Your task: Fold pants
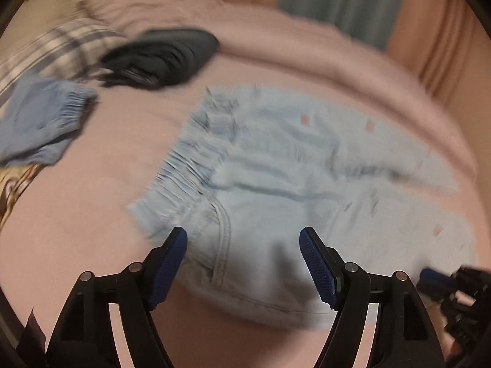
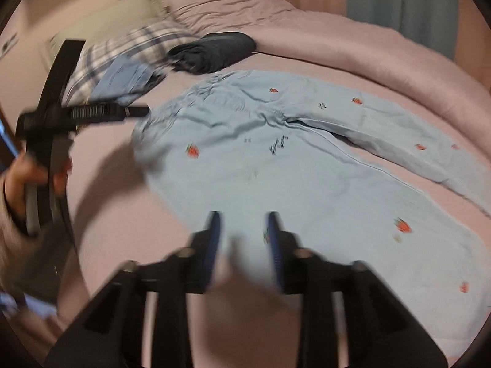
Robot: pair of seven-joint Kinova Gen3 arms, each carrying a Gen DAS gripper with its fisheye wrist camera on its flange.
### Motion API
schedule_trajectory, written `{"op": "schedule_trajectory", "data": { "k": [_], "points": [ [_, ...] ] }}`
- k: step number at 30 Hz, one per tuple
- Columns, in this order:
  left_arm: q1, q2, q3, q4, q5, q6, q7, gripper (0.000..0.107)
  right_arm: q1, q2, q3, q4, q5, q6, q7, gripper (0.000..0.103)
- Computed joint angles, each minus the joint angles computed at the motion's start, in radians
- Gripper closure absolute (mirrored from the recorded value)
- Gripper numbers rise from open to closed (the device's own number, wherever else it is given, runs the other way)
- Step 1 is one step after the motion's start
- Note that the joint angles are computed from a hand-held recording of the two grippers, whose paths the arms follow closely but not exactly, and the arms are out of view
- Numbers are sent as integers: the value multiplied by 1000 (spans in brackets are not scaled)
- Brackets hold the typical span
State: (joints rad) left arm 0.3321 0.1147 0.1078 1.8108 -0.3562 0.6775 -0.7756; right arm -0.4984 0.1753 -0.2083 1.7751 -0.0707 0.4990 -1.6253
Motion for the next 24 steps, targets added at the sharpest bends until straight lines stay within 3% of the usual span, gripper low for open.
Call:
{"op": "schedule_trajectory", "data": {
  "k": [3,5,7,9,12,15,17,20,24],
  "points": [
    [-84,69,116,-19,20,90,-122,41,33,90,-41,-78,-62,76,-19,92],
    [-157,48,208,1,8,102,-203,41,6,133,-49,-91,-40,151,-50,91],
    [-225,28,258,4,60,119,-285,41,-31,116,-33,-92,-8,186,-43,90],
    [-235,19,236,-14,126,141,-349,41,6,116,-64,-115,-40,239,-31,91],
    [-125,5,112,-27,103,85,-323,41,81,115,-110,-137,-108,274,9,91],
    [-36,67,5,-93,94,36,-336,41,0,114,-14,-158,-41,208,-51,88],
    [-21,145,-44,-159,135,85,-370,41,-35,153,35,-203,-11,186,-126,90],
    [-118,162,-26,-152,246,88,-472,41,-74,224,110,-265,55,252,-181,90],
    [-233,105,35,-124,372,94,-632,42,12,206,62,-256,38,313,-133,90]
  ]
}}
